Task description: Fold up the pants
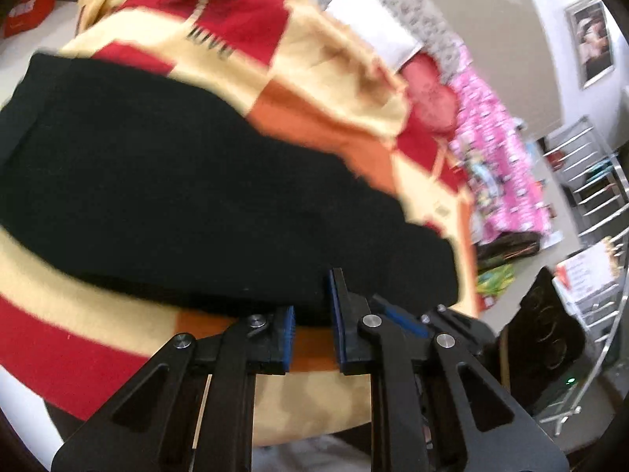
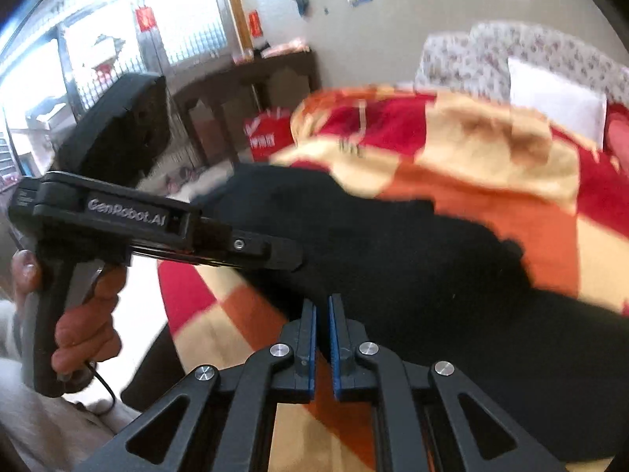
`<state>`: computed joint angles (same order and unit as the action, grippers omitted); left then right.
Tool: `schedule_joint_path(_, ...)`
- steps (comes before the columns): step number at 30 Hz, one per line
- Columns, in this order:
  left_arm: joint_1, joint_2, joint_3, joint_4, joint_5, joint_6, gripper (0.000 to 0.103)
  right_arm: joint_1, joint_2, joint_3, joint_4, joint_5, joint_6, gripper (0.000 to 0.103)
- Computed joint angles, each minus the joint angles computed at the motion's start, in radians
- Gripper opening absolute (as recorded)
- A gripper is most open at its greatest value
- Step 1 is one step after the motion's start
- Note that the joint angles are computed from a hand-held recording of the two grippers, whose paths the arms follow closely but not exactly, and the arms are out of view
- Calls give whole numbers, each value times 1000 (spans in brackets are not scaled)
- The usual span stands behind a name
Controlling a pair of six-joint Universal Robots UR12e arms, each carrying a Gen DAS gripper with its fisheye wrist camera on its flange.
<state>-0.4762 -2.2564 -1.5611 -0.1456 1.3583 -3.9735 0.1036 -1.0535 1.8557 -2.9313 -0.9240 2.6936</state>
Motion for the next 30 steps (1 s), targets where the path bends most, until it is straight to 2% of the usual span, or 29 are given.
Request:
schedule_joint_path(2, 4, -8, -1, -29, -6, -18, 14, 6, 17, -10, 26, -30, 7, 5)
schedule_joint_path(4, 9, -2, -17, -21, -18, -20, 14, -6, 6, -3, 41, 1, 11, 10)
schedule_joint_path(5, 7, 6, -23, -21, -3, -12, 14, -15, -6, 1, 61, 21, 3, 18)
schedule_joint_path(6, 2, 22, -35, -25, 34, 12, 15, -27, -17, 5, 68, 53, -4, 27)
schedule_joint_path(8, -2, 46, -57, -18, 86, 44, 15, -50, -31, 8, 57, 111, 13, 35)
schedule_joint_path(11, -4, 85, -98, -1, 179, 62, 15, -63, -25, -13, -15, 146, 125, 44)
schedule_joint_path(14, 0, 102, -119, -1, 294, 35, 20, -40, 2, -67, -64, 73, 199, 44)
schedule_joint_path(15, 8, 108, -129, -3, 306, 13, 21, -28, 17, -92, -61, 43, 218, 44)
schedule_joint_path(17, 26, 114, -146, 9, 320, -31, 24, -11, 41, -137, -18, -6, 243, 44)
schedule_joint_path(19, 39, 120, -159, -1, 366, -70, 34, 5, 70, -188, 52, -52, 263, 44)
schedule_joint_path(20, 45, 123, -167, 0, 373, -86, 44, 11, 85, -212, 82, -63, 266, 44)
schedule_joint_path(22, 62, 128, -190, 20, 369, -128, 48, 21, 112, -249, 131, -74, 269, 44)
schedule_joint_path(23, 70, 129, -199, 25, 368, -147, 50, 26, 126, -269, 157, -74, 263, 35)
schedule_joint_path(24, 76, 130, -202, 24, 365, -150, 51, 31, 133, -280, 166, -84, 256, 20)
schedule_joint_path(26, 85, 122, -197, 10, 355, -140, 52, 41, 141, -290, 146, -122, 242, 14)
schedule_joint_path(29, 85, 109, -179, -32, 370, -111, 51, 71, 163, -311, 119, -292, 220, 11)
schedule_joint_path(30, 81, 102, -165, -53, 386, -99, 51, 73, 169, -317, 124, -304, 227, 11)
